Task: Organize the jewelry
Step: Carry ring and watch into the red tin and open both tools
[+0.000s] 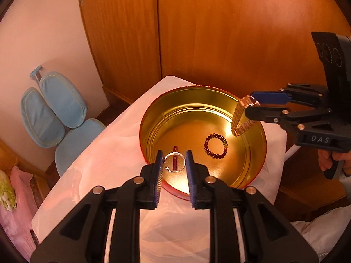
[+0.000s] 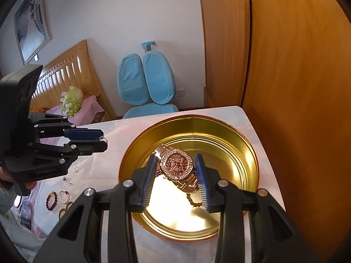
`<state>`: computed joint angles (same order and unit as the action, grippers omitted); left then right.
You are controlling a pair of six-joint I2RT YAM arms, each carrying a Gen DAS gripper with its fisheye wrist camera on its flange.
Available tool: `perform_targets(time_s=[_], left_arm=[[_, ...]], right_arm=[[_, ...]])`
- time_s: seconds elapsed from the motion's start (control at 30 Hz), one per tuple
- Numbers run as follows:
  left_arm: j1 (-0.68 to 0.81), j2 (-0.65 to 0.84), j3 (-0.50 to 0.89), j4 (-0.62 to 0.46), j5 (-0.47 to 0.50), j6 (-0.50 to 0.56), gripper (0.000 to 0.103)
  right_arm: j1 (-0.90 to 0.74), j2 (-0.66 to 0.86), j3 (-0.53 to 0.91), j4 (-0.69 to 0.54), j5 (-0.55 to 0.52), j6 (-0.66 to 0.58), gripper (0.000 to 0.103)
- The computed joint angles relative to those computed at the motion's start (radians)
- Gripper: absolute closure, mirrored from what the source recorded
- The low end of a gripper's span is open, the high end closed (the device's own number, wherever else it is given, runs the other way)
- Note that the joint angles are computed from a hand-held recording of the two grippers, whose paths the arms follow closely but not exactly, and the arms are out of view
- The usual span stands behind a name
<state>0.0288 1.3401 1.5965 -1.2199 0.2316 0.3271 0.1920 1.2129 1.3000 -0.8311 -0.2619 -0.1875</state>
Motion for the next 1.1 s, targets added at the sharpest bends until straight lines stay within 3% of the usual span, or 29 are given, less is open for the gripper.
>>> perform_targets(time_s=[0.3, 0.43, 0.53, 0.73, 1.1], left_arm=[[-0.061, 0.425, 0.269, -0.076, 0.024, -0.057, 0.082], [-0.083, 0.525, 0.302, -0.081, 0.012, -0.084, 0.082], [-0.094, 0.544, 0.275, -0.088, 0.002, -0.081, 0.082], [-0.122, 0.545, 0.192, -0.093, -0.031, -0.065, 0.082], [-0.114, 0.575, 0.199, -0.101, -0.024, -0.095, 0.082]], right_arm=[[-0.032, 0.422, 0.345, -0.157, 0.010, 0.044, 0.066], [-0.024, 0.524, 0.396, -0.181, 0.087, 0.044, 0.066], [-0.035, 0.563, 0.394, -0.202, 0.119, 0.037, 0.066], [-0.085, 0.573, 0.325, -0.196, 0.072, 0.040, 0.066], [-0.094, 0.583, 0.329, -0.197, 0.046, 0.039, 0.066]])
